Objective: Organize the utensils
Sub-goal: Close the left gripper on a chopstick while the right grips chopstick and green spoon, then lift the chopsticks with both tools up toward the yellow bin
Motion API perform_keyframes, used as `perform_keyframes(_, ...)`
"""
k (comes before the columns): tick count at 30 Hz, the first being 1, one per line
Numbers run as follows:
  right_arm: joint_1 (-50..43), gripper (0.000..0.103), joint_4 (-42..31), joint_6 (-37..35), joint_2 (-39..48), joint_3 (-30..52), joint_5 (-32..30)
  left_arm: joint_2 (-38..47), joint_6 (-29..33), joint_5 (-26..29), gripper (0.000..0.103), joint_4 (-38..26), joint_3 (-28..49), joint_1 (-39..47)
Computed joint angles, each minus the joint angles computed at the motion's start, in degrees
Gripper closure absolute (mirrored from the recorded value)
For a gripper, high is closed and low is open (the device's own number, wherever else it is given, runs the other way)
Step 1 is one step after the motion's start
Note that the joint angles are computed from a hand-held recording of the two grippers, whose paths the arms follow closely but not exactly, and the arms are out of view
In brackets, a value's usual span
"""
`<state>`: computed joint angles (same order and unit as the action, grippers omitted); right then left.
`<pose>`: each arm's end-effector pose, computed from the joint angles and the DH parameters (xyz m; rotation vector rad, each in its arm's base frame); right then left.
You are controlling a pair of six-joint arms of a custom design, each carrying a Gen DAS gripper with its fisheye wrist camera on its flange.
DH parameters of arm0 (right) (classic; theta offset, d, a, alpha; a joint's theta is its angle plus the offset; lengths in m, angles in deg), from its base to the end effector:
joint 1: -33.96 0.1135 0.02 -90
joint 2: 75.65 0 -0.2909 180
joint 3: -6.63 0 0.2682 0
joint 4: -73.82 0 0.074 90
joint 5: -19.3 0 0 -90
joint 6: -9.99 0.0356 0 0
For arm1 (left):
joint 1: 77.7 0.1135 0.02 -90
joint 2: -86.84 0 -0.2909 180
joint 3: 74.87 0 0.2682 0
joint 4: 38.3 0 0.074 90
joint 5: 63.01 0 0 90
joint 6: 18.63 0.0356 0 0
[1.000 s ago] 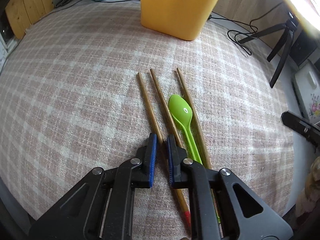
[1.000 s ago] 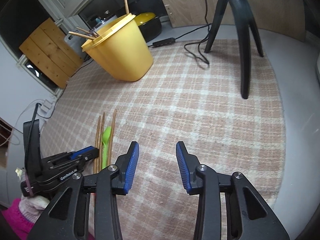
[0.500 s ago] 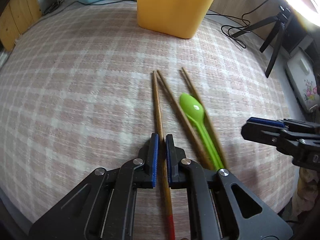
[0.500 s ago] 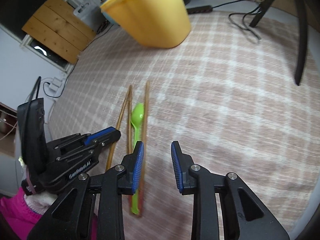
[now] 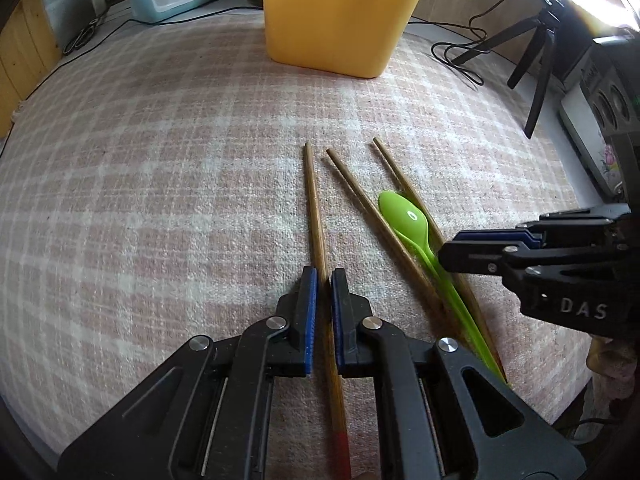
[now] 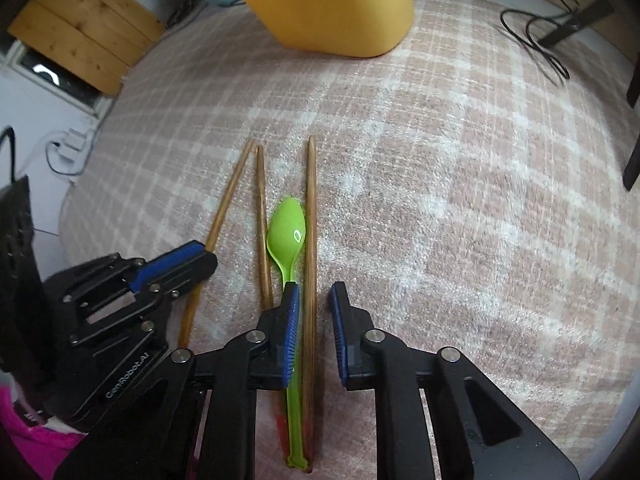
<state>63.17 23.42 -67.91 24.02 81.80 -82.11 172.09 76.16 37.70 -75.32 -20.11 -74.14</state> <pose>0.2944 0.1727 0.1839 -0.4754 2.8988 0.4119 0.2686 0.0101 0.1666 0.0802 2.7286 -0.2156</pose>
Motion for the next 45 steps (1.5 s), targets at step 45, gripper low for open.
perform_keyframes(45,-4.2,0.098,6.3,3.4,-17.1,-8.2,0.2,-5.5,3.0,10.2,0.099,-5.1,7.8,8.1)
